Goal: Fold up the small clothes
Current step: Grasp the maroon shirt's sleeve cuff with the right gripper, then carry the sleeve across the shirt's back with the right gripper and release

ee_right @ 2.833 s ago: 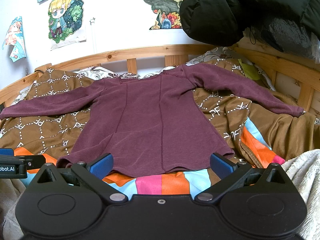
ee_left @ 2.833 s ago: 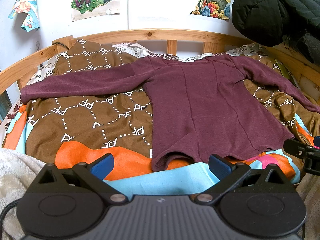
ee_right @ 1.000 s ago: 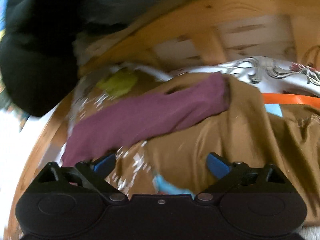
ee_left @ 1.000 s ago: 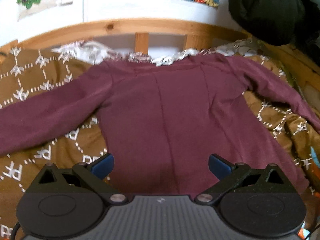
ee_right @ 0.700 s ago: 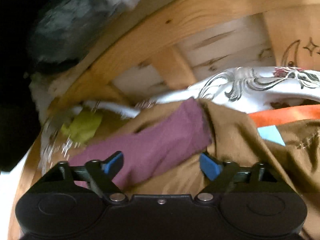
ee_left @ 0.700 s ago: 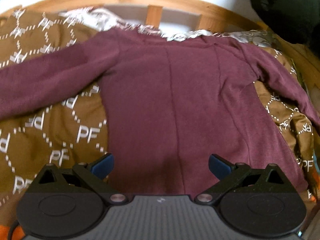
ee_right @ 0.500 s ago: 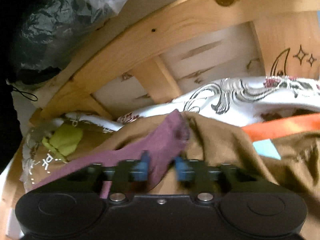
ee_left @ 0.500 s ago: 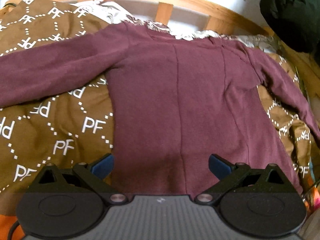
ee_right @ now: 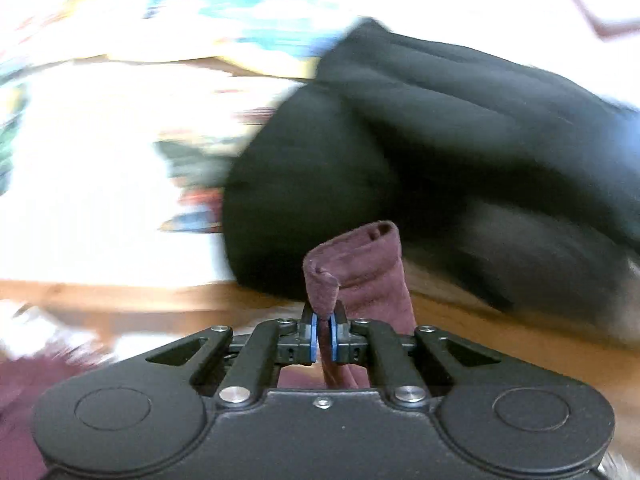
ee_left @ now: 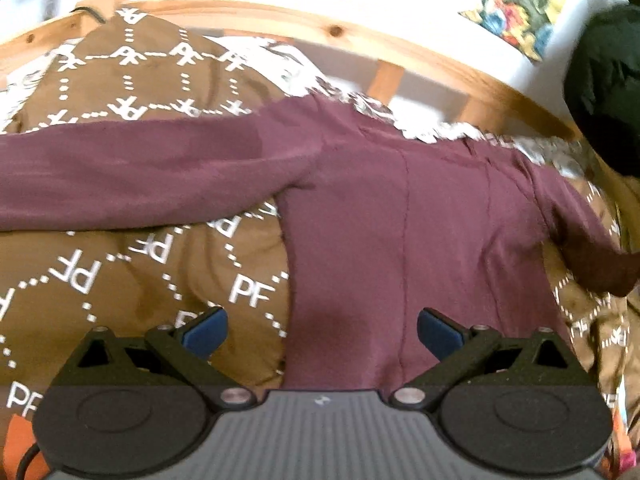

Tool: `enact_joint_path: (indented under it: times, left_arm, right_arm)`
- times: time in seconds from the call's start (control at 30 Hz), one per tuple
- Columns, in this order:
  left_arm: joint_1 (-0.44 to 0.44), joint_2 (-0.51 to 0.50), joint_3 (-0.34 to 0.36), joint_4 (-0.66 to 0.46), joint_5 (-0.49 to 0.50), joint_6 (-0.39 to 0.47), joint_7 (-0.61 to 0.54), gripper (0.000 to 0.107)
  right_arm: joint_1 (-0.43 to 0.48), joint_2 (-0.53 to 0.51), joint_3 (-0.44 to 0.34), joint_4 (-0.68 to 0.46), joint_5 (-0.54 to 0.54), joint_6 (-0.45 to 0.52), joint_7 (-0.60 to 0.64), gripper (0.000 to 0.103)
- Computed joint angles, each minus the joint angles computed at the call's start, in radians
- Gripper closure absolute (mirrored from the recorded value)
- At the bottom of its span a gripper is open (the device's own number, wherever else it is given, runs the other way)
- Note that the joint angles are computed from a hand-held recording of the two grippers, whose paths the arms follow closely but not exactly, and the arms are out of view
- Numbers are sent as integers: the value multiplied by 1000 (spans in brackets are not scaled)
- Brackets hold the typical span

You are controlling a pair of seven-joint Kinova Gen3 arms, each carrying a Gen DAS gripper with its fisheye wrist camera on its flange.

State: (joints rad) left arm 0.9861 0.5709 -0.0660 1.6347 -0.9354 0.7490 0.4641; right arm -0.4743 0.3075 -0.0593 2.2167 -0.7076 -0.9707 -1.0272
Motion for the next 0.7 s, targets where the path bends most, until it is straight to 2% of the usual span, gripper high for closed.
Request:
enact_joint_path:
  times: [0.1,0.23,0.3,0.37,0.43,0.53,0.63,0.67,0.7]
  left_arm:
    - [7,-5,-10,5,8,29,39,5]
    - [12,-4,-14,10,4,76,104,5]
    - [13,-3,-13,15,-5,95,139,5]
    - [10,-4,-9,21,-18,104,170,5]
    - [4,-3,-3,26,-30,107,191,5]
    - [-12,1,8,30,-43,99,198,5]
    - [-19,11,13,26,-55,97,188,5]
    - [-19,18,14,22,-59,100,182,5]
    - [-20,23,16,17,-59,102,173,5]
  right_arm:
    - [66,-2,-113,-23,122,119,108,98]
    - [207,21,-299,-44,285,282,178,98]
    - [232,34,-344,-30,366,327,187,98]
    - [200,46,-319,-19,447,371,169,98]
    - [141,48,-256,-10,529,423,113,98]
    - [89,43,-197,13,651,498,51,98]
    - [21,56,-122,-12,768,570,-55,97]
    - [25,55,-128,-23,789,610,-73,95]
    - [49,47,-150,-30,816,651,-100,84]
